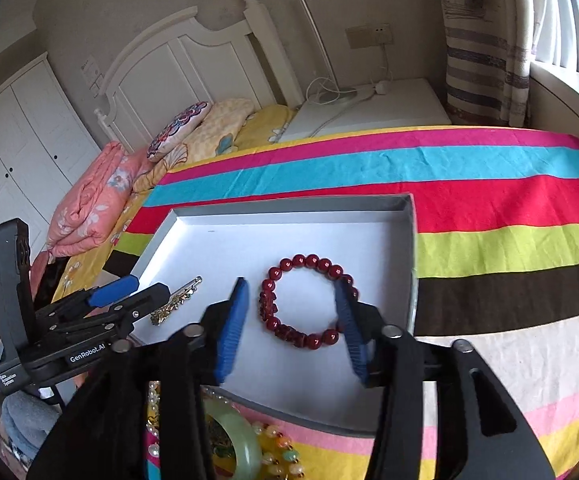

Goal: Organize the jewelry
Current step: 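Move both tools back over the jewelry pile beside the tray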

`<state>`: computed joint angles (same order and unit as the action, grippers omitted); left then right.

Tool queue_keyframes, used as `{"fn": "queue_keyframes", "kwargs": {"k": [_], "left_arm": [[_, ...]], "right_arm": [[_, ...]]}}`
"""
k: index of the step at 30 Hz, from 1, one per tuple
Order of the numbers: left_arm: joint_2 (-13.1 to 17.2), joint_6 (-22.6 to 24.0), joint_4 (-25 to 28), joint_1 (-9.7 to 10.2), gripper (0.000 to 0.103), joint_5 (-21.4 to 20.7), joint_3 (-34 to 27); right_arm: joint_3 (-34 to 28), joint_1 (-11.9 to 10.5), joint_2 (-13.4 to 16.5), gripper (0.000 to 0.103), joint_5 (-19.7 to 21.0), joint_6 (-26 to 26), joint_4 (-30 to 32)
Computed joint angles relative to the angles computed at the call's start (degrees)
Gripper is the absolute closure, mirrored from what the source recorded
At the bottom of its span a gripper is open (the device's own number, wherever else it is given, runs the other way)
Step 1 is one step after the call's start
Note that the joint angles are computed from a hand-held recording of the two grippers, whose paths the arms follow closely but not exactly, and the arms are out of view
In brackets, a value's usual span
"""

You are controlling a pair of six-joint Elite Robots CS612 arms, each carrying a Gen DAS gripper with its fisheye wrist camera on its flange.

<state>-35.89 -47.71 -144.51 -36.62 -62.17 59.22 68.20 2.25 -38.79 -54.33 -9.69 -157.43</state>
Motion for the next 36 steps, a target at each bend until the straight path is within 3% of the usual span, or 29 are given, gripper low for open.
{"fn": "queue_keyframes", "kwargs": {"k": [7, 13, 23, 28, 31, 36], "left_arm": [[-4.2, -3.38, -6.37, -1.79, 0.028, 3.97, 8.29], [-8.25, -9.37, -11.73, -3.71, 0.014, 7.88, 17.01], [-10.76, -11.55, -13.05, -6.63, 0.009, 13.54, 24.37], [-11.07, -11.35, -19.93, -6.56, 0.007, 12.7, 26.77], [-10.93, -10.5, -22.18, -5.84, 0.007, 9.24, 27.0], [-10.78, -10.51, -24.57, -5.82, 0.007, 9.23, 27.34]], "right_arm": [[6.48, -1.45, -3.35, 0.051, 2.71, -2.32, -5.19], [11.52, -1.45, -5.8, 0.051, 2.35, -7.42, -4.0], [15.45, -0.91, -6.69, 0.051, 1.61, -8.99, -4.17], [17.05, -0.32, -6.93, 0.051, -0.86, -9.04, -9.56], [17.15, 0.44, -6.91, 0.052, -3.9, -10.31, -10.21], [17.2, 1.66, -6.85, 0.072, -9.34, -10.09, -12.79]]}}
